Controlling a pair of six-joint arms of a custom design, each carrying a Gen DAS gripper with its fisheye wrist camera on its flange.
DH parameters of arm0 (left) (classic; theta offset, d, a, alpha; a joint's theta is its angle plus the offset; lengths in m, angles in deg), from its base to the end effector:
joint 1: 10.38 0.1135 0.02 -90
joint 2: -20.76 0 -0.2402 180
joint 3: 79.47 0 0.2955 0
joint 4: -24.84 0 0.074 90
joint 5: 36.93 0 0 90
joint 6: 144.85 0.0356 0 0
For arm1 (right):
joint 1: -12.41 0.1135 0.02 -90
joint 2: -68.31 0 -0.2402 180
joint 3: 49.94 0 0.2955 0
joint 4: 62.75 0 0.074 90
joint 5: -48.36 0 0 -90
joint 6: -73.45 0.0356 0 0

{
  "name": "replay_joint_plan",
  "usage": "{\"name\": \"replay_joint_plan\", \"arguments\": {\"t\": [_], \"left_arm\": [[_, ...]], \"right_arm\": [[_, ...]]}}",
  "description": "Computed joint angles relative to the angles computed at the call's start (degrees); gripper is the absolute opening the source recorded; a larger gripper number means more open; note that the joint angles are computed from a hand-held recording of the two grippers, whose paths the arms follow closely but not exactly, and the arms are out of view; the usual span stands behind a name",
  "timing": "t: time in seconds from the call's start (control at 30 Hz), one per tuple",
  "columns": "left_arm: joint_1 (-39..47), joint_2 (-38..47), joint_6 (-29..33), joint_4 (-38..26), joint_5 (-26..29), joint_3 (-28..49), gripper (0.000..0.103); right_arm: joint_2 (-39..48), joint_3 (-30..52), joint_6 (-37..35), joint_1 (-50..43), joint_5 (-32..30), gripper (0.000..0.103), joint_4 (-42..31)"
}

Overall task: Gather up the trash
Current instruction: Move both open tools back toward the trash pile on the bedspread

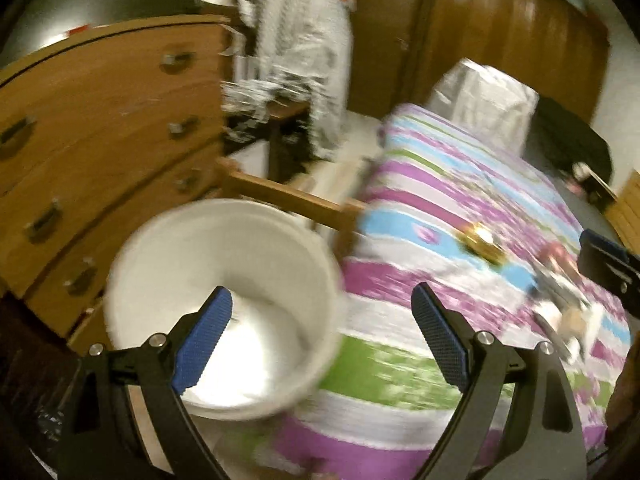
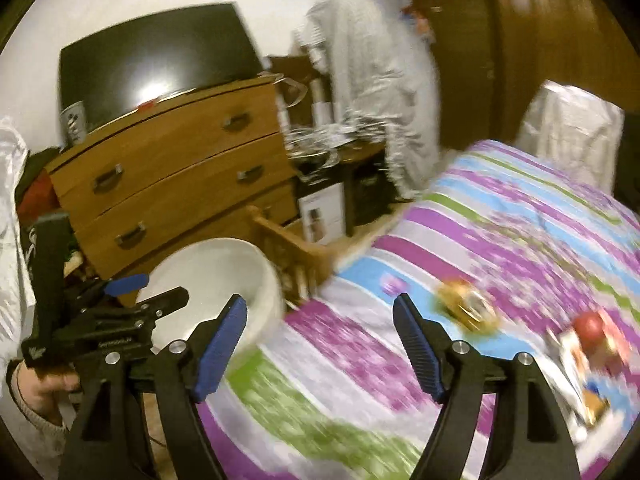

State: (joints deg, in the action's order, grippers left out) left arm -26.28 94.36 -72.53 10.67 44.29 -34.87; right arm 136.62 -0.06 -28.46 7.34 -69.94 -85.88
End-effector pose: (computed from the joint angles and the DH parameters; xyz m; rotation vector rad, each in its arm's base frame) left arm 0.2806 -0.0743 0.1260 -0.1129 2.3136 -0.1194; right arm 0.2908 -0.0089 0.1734 -0.3820 2.1912 0.4043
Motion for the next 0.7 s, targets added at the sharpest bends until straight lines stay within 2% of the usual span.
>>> {"name": "replay_joint_plan", "arguments": {"t": [0.07, 0.17, 0.27, 0.4, 0.53, 0.7], "left_arm": [[-5.3, 5.4, -1.6, 1.7, -0.9, 2.5, 0.088], [-11.5, 13.1, -2.9, 3.6, -0.8, 6.8, 0.088], [-16.6, 20.0, -3.8, 4.8, -0.7, 10.9, 0.088], [-23.8, 32.1, -5.0, 5.5, 0.1, 20.1, 0.088], [-28.5, 41.7, -5.0, 4.8, 1.4, 30.1, 0.088], [-32.9, 50.4, -4.5, 4.0, 1.5, 40.8, 0.088]], "right_arm": [[-2.7, -3.6, -3.8, -7.7, -3.6, 0.077, -1.2], [-1.6, -5.5, -12.1, -22.0, -10.3, 0.077, -5.3], [5.3, -3.8, -19.8, -34.8, -14.8, 0.077, -7.7], [17.9, 1.3, -27.9, -47.3, -16.9, 0.077, -8.3], [27.8, 7.1, -31.0, -54.4, -17.5, 0.077, -8.6], [34.6, 12.3, -29.3, -56.8, -17.2, 0.077, -7.2]]}}
